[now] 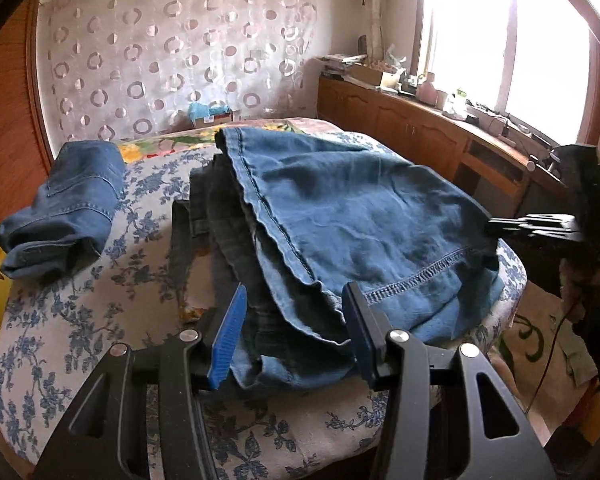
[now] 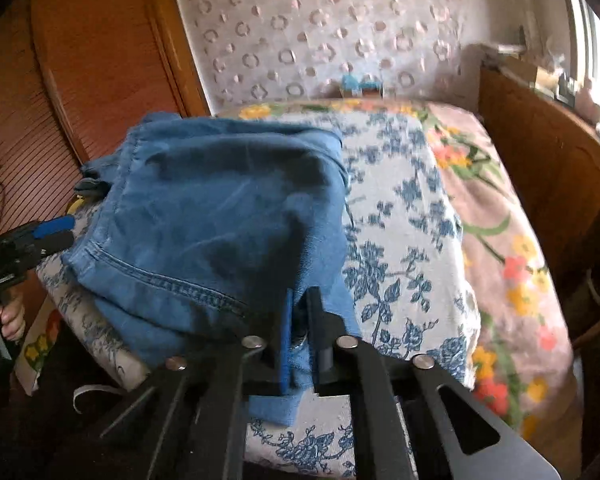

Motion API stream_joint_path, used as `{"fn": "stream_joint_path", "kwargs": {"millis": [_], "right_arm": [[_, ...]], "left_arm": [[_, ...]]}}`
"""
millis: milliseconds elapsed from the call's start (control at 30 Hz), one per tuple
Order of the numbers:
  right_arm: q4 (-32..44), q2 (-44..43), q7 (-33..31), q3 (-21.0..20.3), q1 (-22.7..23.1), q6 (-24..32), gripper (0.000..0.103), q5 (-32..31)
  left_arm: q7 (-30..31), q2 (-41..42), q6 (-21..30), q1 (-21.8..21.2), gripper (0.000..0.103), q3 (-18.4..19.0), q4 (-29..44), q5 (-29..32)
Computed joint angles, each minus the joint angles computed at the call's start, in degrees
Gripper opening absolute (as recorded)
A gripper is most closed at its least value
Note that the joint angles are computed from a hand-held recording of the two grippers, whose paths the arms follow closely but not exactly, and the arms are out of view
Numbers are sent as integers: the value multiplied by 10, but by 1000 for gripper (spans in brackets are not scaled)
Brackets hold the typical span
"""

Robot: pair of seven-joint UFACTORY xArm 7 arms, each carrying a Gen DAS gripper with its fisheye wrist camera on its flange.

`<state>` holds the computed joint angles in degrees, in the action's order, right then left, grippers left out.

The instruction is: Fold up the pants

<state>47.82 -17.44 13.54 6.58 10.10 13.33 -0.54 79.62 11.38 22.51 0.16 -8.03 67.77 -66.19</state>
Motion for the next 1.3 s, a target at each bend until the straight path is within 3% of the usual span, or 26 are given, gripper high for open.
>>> {"fn": "stream_joint_path", "kwargs": {"millis": [167, 333, 467, 633, 667, 833, 900, 1000, 1133, 1300], "right_arm": [[-62, -79, -9, -12, 28, -20, 3, 28], [-80, -63, 37, 26, -8, 14, 3, 1], [-93, -71, 28, 7, 7, 5, 3, 7], [-92, -88, 67, 33, -13, 3, 4, -18], [-94, -92, 76, 38, -21, -3, 8, -25], [-81, -86, 149, 96, -86, -21, 19, -94], [-75, -77, 172, 111, -103, -27, 34, -115], [-62, -55, 206, 132, -125, -35, 42, -152], [-41, -23, 232, 129, -125, -35, 43, -184], [-23, -3, 253, 114, -112, -39, 44, -209]], "left_arm": [[4, -4, 5, 2, 51, 0, -6, -8], [3, -5, 3, -1, 51, 2, -8, -8], [-3, -5, 4, -2, 51, 2, -8, -7], [21, -14, 16, -2, 51, 1, -16, -29], [26, -16, 21, -3, 51, 2, -17, -31], [35, -22, 58, -11, 40, 8, -22, -29], [28, -20, 58, -16, 37, 10, -22, -20], [8, -8, 46, -24, 31, 9, -17, 8], [-29, 10, 37, -22, 7, 4, -9, 50], [25, -36, 60, 2, 6, 7, -36, -19]]}}
